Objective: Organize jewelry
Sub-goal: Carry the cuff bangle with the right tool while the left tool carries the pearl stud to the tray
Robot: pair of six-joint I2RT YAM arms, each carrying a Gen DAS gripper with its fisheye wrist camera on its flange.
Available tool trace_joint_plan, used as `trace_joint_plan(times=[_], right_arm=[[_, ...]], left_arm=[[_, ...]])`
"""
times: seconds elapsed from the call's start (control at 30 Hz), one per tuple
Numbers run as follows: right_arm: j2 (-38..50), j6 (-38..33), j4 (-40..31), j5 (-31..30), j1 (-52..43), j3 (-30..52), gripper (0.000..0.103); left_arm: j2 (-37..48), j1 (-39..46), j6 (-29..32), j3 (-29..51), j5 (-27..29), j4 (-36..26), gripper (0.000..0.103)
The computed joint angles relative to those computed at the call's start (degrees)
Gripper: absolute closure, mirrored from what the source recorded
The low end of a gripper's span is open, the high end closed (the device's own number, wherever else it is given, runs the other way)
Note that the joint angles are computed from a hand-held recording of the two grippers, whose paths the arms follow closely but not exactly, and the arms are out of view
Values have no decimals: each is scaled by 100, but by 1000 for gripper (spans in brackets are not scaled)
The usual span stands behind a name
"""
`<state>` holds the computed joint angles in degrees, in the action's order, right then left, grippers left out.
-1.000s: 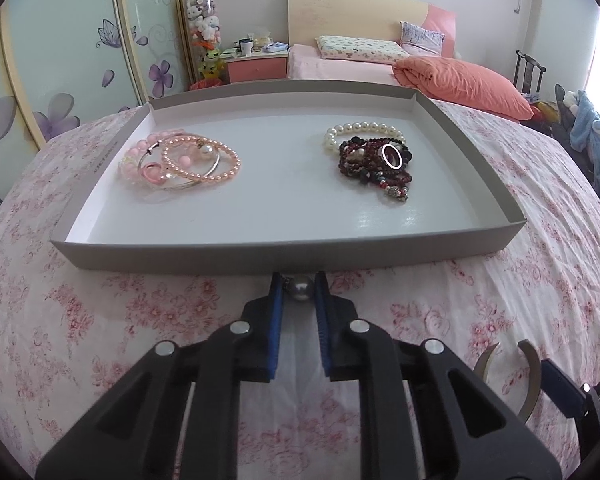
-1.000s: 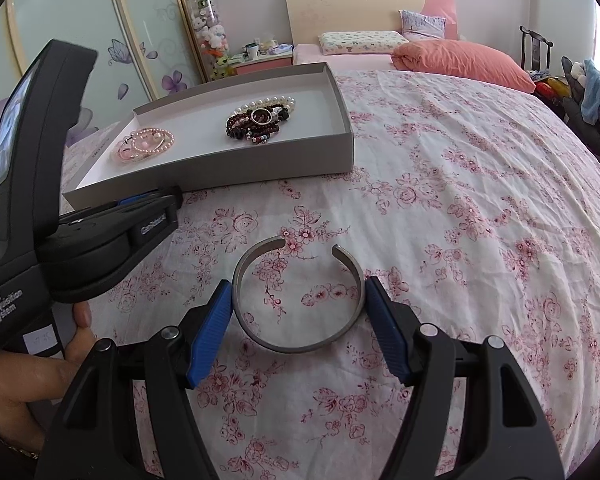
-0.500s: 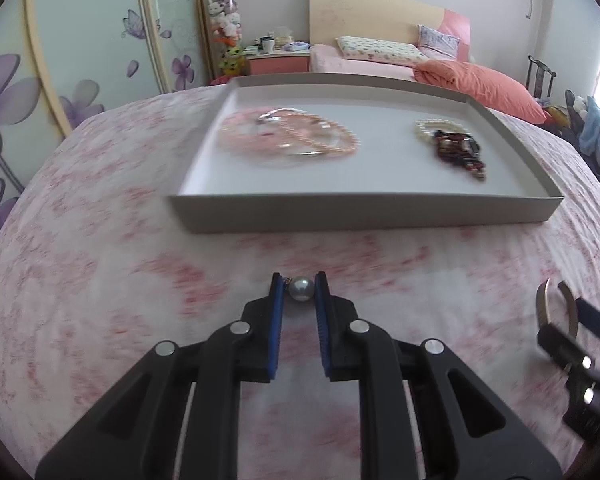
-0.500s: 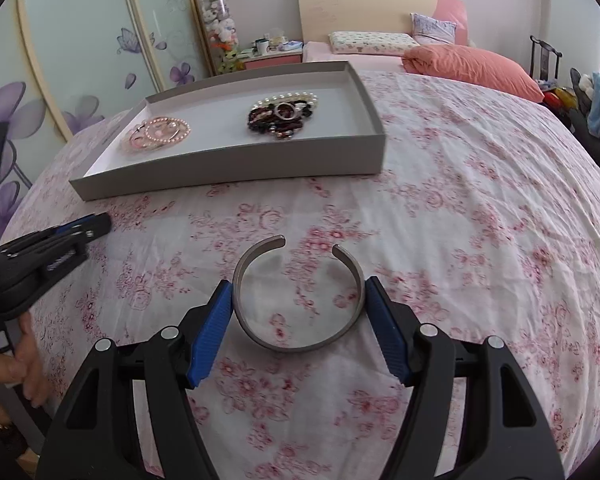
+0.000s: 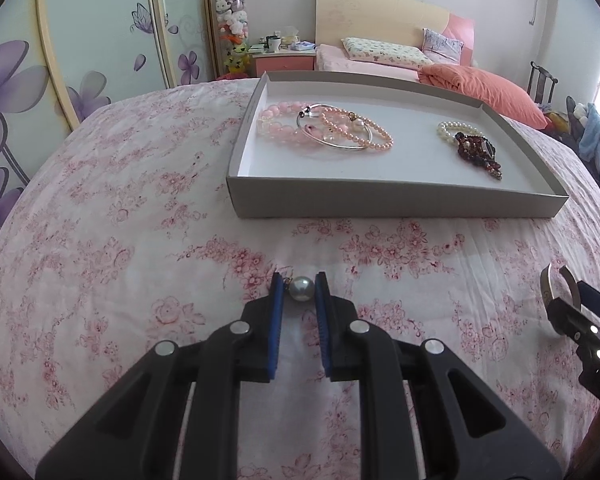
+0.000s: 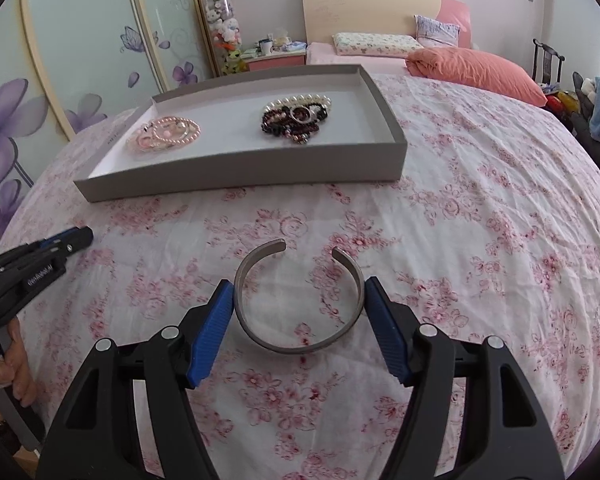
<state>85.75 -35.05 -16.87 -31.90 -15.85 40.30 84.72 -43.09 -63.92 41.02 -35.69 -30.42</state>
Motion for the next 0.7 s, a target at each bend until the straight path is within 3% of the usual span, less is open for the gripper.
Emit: trace_joint_plan(times=[0.27,0.7], right_arm=[[-640,111,44,-383,52,-229,36],[-1796,888,987,-1198,-216,-728,36]], left_arm=[[-431,-202,-258,-250,-237,-88,86],[-1031,-1240,-1179,287,-2068,-1724,86]])
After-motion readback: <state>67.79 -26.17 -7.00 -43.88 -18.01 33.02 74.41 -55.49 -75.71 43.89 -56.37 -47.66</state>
